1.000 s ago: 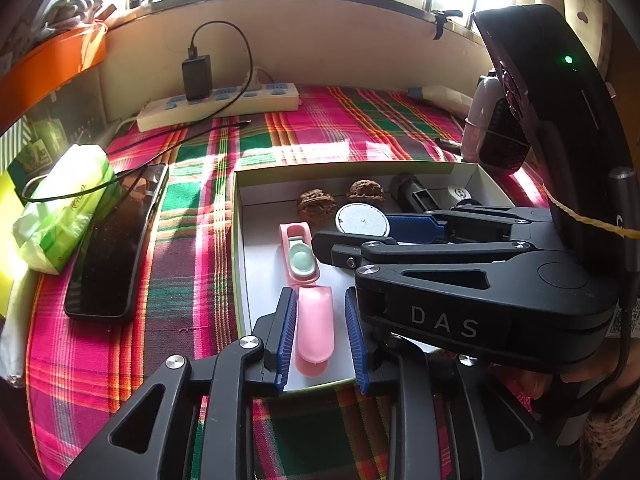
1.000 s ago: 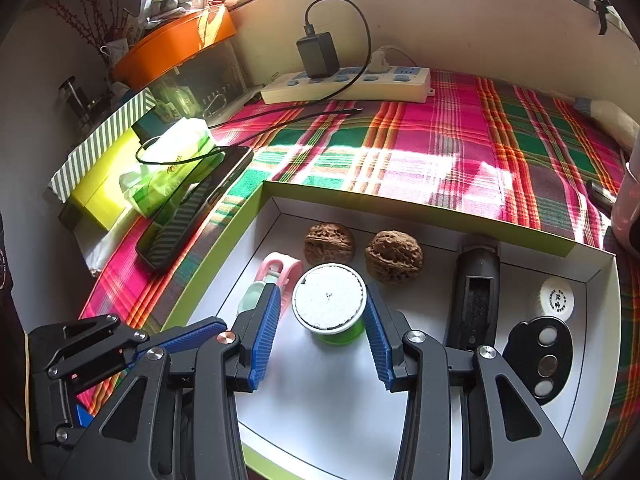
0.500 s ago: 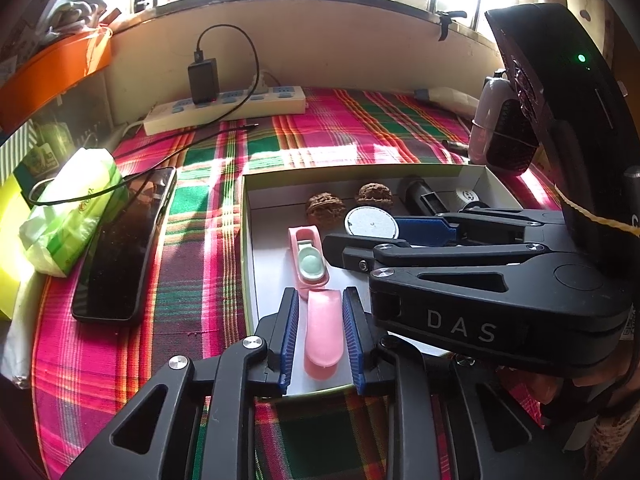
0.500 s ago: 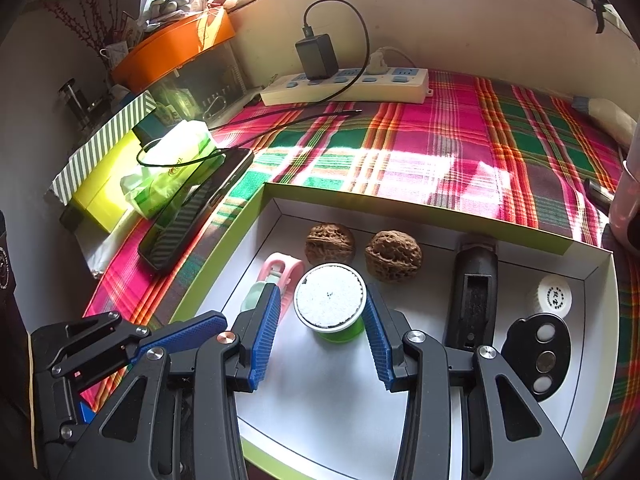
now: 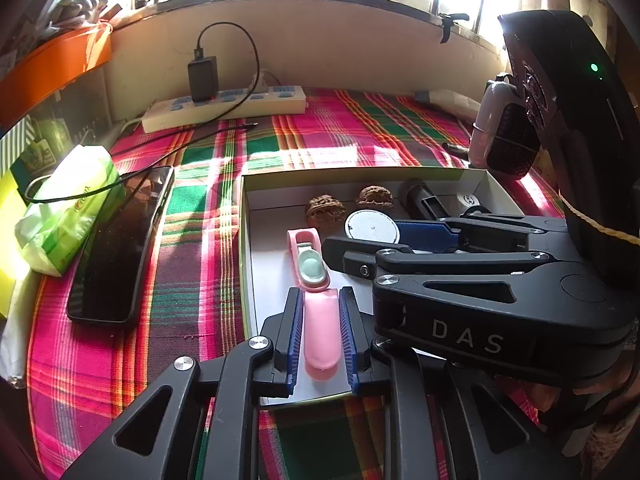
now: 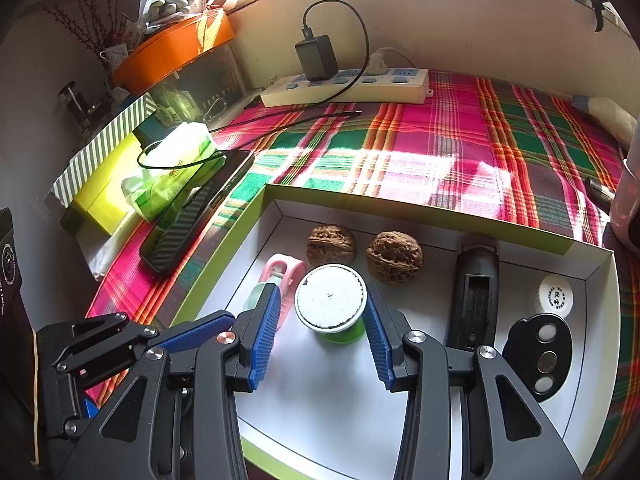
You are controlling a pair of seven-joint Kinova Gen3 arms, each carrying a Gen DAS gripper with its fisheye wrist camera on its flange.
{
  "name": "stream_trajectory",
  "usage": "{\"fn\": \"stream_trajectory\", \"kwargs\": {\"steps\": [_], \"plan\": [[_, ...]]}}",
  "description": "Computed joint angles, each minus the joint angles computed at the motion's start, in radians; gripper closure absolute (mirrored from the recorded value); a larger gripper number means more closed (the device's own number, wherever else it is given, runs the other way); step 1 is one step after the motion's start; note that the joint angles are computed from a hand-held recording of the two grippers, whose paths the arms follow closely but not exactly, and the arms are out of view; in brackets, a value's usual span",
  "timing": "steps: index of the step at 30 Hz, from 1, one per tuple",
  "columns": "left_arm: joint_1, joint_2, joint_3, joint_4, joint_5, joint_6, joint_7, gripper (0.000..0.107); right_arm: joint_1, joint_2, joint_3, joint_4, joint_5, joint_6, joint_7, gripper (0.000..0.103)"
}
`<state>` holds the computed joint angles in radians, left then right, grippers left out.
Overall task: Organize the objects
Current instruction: 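Open both grippers to release the handle and jar, then withdraw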
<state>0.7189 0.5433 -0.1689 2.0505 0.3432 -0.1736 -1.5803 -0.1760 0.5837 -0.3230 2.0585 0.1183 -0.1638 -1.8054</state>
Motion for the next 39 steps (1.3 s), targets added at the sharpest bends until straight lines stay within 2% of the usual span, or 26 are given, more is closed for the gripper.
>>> {"fn": "stream_trajectory", "kwargs": {"steps": [3,5,8,10,13,17,21,24,27,30,35,39], "plan": [[0.002,-0.001,0.001,0.001,0.000,-0.001,-0.003,0.084,-0.012,-0.004,0.013,0.003,-0.009,-0.003,-0.004,0.060],[0.005,-0.002,0.000,0.002,0.003,-0.002,-0.003,0.082,-0.012,-0.008,0.014,0.008,-0.012,-0.007,-0.009,0.053],[0.012,-0.004,-0.005,0.006,0.013,-0.005,-0.002,0.077,-0.011,-0.015,0.013,0.019,-0.011,-0.018,-0.015,0.052],[-0.003,-0.008,0.011,0.008,0.008,-0.003,0.002,0.076,-0.017,-0.020,0.020,0.024,-0.014,-0.023,-0.020,0.052],[0.043,-0.013,-0.029,0.019,0.031,-0.011,-0.009,0.075,-0.005,-0.024,0.009,0.035,-0.008,-0.033,-0.033,0.052],[0.021,-0.024,-0.001,0.033,0.029,-0.021,-0.013,0.074,-0.013,-0.037,0.017,0.052,-0.007,-0.044,-0.045,0.052],[0.044,-0.034,-0.019,0.046,0.057,-0.028,-0.028,0.073,-0.024,-0.053,0.027,0.074,-0.008,-0.061,-0.059,0.052],[0.071,-0.045,-0.041,0.055,0.087,-0.026,-0.044,0.073,-0.048,-0.072,0.051,0.101,-0.018,-0.084,-0.064,0.052],[0.071,-0.061,-0.030,0.079,0.103,-0.049,-0.057,0.073,-0.099,-0.100,0.098,0.137,-0.043,-0.116,-0.054,0.052],[0.115,-0.072,-0.062,0.094,0.157,-0.055,-0.097,0.073,-0.126,-0.123,0.121,0.171,-0.061,-0.143,-0.049,0.052],[0.159,-0.097,-0.077,0.130,0.253,-0.089,-0.172,0.073,-0.172,-0.165,0.160,0.246,-0.108,-0.210,-0.039,0.052],[0.170,-0.112,-0.057,0.154,0.319,-0.119,-0.234,0.073,-0.219,-0.195,0.196,0.305,-0.164,-0.256,-0.010,0.052]]}}
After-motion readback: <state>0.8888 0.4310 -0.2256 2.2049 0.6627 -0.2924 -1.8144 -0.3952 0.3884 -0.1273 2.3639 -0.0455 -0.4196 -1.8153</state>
